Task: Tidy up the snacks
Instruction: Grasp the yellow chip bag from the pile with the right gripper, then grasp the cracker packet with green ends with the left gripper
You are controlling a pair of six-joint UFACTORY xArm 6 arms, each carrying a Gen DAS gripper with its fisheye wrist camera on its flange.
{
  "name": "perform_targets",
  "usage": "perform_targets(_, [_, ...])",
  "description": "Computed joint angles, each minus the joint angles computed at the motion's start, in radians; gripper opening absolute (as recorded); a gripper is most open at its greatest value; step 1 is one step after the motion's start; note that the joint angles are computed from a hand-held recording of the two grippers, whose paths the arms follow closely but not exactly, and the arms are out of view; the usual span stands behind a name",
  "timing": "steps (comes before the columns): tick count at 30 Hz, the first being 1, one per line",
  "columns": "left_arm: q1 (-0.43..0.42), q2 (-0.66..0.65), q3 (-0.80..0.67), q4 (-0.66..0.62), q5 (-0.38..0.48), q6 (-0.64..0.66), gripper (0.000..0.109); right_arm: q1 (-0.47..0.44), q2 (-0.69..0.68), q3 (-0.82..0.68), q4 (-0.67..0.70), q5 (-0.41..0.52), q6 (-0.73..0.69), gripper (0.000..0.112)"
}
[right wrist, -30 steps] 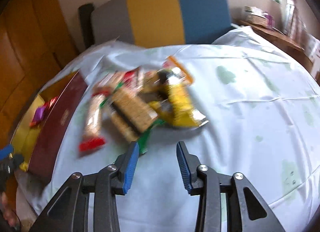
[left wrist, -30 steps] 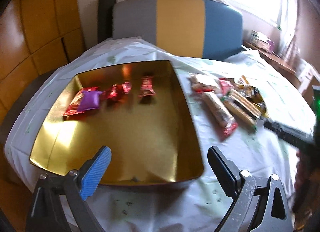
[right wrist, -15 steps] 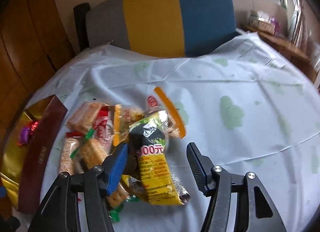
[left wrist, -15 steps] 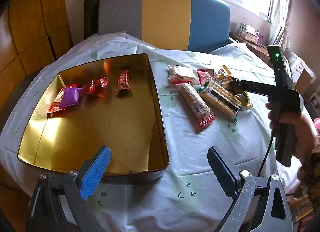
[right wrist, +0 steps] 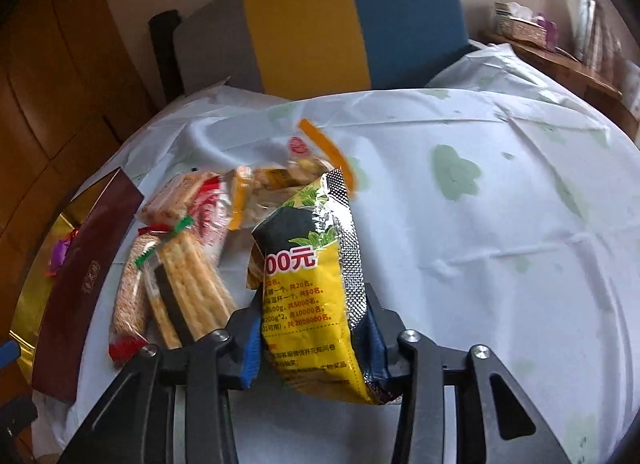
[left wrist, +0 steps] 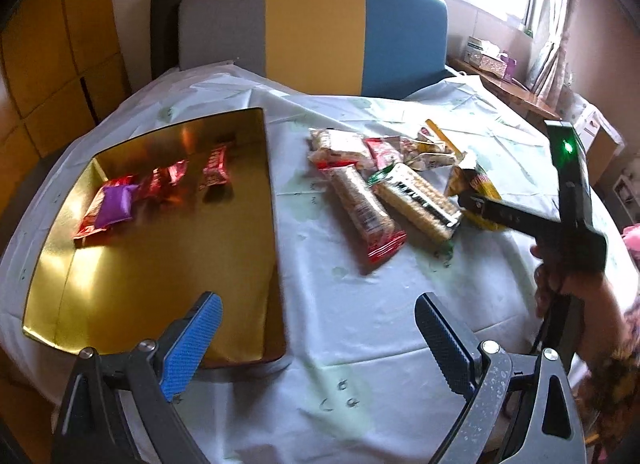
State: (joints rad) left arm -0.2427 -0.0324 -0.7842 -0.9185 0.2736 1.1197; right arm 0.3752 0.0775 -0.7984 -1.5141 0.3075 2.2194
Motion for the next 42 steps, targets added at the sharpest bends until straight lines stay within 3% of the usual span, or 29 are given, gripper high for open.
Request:
perform_targets(8, [-0.055, 0.047, -0.064, 0.099, 0.054, -0.156, 0.098, -0.017, -0.074, 0.091, -0.310, 0.004, 0.426, 0.043])
perform_targets(16, [-0.124, 0.173, -0.221, 0.215, 0.098, -0.378, 0.097, -0.011, -0.076, 0.096, -0.356, 0.021, 0.479, 0.043])
perform_targets(21, [-0.133, 0.297, -0.381, 0.274, 0.230, -0.529, 0.089, -0.011, -0.069, 0.090, -0.418, 0.024, 0.554, 0.043])
perform_targets(25, [-0.140, 0.381, -0.481, 0.334, 0.289, -0.653, 0.084, -0.013, -0.067, 0.089, -0.463, 0.024, 0.608, 0.043])
perform_targets(28, [-0.154, 0.425, -0.513, 0.412, 0.275, -0.732, 0.084, -0.013, -0.066, 0.088, -0.484, 0.026, 0.634, 0.043])
perform_targets(30, [-0.175, 0.427, -0.493, 0.489, 0.199, -0.764, 0.084, -0.013, -0.066, 0.088, -0.493, 0.027, 0.645, 0.043])
perform_targets(32, [-0.186, 0.430, -0.471, 0.512, 0.144, -0.741, 0.071, -0.014, -0.065, 0.089, -0.506, 0.028, 0.659, 0.043])
perform_targets(34, [-0.187, 0.429, -0.446, 0.454, 0.118, -0.660, 0.065, -0.015, -0.065, 0.090, -0.529, 0.027, 0.686, 0.043])
perform_targets(36, [-0.188, 0.408, -0.408, 0.351, 0.081, -0.535, 0.064, -0.016, -0.066, 0.091, -0.558, 0.026, 0.719, 0.043])
perform_targets(39, [-0.175, 0.368, -0.366, 0.279, 0.102, -0.406, 0.063, -0.019, -0.067, 0.093, -0.593, 0.025, 0.759, 0.043])
perform_targets(42, [-0.150, 0.351, -0.357, 0.295, 0.148, -0.399, 0.064, -0.019, -0.069, 0.095, -0.603, 0.025, 0.770, 0.043])
